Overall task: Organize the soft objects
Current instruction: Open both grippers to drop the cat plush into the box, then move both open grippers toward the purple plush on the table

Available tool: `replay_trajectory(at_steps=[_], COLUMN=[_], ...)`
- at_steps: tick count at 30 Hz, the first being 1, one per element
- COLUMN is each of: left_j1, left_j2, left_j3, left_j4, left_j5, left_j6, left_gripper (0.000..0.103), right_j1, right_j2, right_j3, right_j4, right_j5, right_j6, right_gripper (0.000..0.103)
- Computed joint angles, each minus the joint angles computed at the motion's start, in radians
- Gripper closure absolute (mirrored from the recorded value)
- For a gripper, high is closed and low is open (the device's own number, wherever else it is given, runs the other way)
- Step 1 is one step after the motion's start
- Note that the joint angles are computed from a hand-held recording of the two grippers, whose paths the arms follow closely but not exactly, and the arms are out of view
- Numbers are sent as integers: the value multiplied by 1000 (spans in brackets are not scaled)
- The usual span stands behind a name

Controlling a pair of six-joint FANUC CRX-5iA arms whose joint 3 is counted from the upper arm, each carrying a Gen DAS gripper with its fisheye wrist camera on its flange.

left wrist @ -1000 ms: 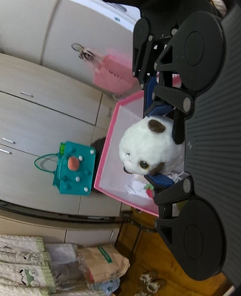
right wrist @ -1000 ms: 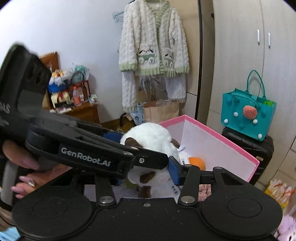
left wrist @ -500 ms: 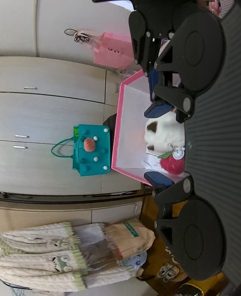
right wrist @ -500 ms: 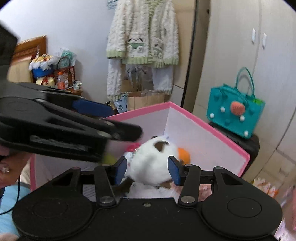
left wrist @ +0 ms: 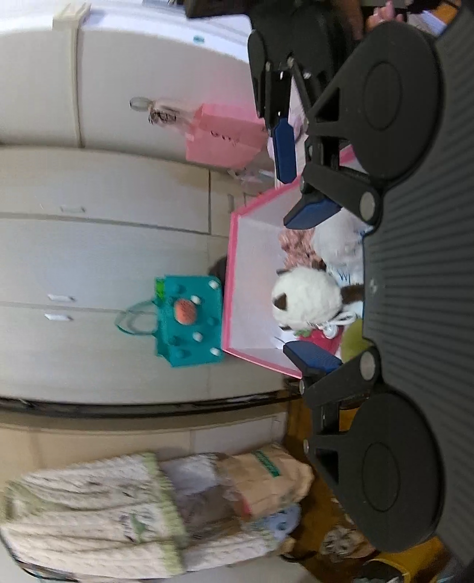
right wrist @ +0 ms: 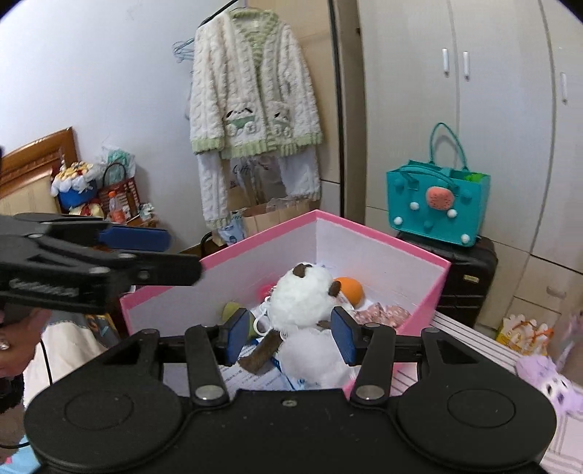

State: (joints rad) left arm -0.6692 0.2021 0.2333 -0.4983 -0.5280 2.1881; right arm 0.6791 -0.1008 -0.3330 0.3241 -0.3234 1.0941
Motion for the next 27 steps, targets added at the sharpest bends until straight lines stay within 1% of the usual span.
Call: replay_trajectory(at_steps=[1,2,3,4,6,8,9,11,12,13,17,19,21,23,25,27], left_j1=[-8,-13,-9,3,26,27,29,34,31,24,-11,-21,-32,-44,-56,-75], left_j2=[-18,-34,-50,-64,-84,-106,-123,-152,-166,-176,-190,-185,-180,-171,-153,-133], left_j3=[-12,-25,-44,-67,-109,-133,-161,-223,-251,-267,-270,-264,-255,-244,-231,-208], left_j4=[-8,-4,29,97,248,306,349,468,507,518,479,498,509,524,562,552], left_j5=[8,18,37,59,81,71,86,118,130,134,99,74,41,7,-34,-65], left_j6=[-5,-14,-48,-111,-249,-303,-344,-457,-492,-507,-501,-527,-548,-569,-625,-638], left_gripper=[36,36,36,36,36,36,36,36,36,36,36,36,35,32,30,30], right_j1=[5,10,17,21,28,38,46,60,71,80,119,139,162,184,213,236], right_j2=[-14,-23,-32,-41,-68,-92,-111,-146,-172,-192,-277,-320,-366,-406,-444,-476], right_j3=[-15,-15,-2,6,4,-2,-14,-38,-61,-78,-141,-167,-191,-216,-251,-279], right_j4=[39,46,18,-4,-27,-32,-20,1,22,40,91,100,101,112,156,187], right_j5=[-9,-30,-72,-100,-127,-156,-166,-180,-183,-190,-236,-259,-291,-323,-361,-402], right_j6=[-51,-66,-43,-25,-16,-14,-26,-42,-62,-79,-132,-138,-140,-155,-194,-228], right_gripper=[48,48,48,48,48,48,47,47,47,47,46,46,46,46,44,44])
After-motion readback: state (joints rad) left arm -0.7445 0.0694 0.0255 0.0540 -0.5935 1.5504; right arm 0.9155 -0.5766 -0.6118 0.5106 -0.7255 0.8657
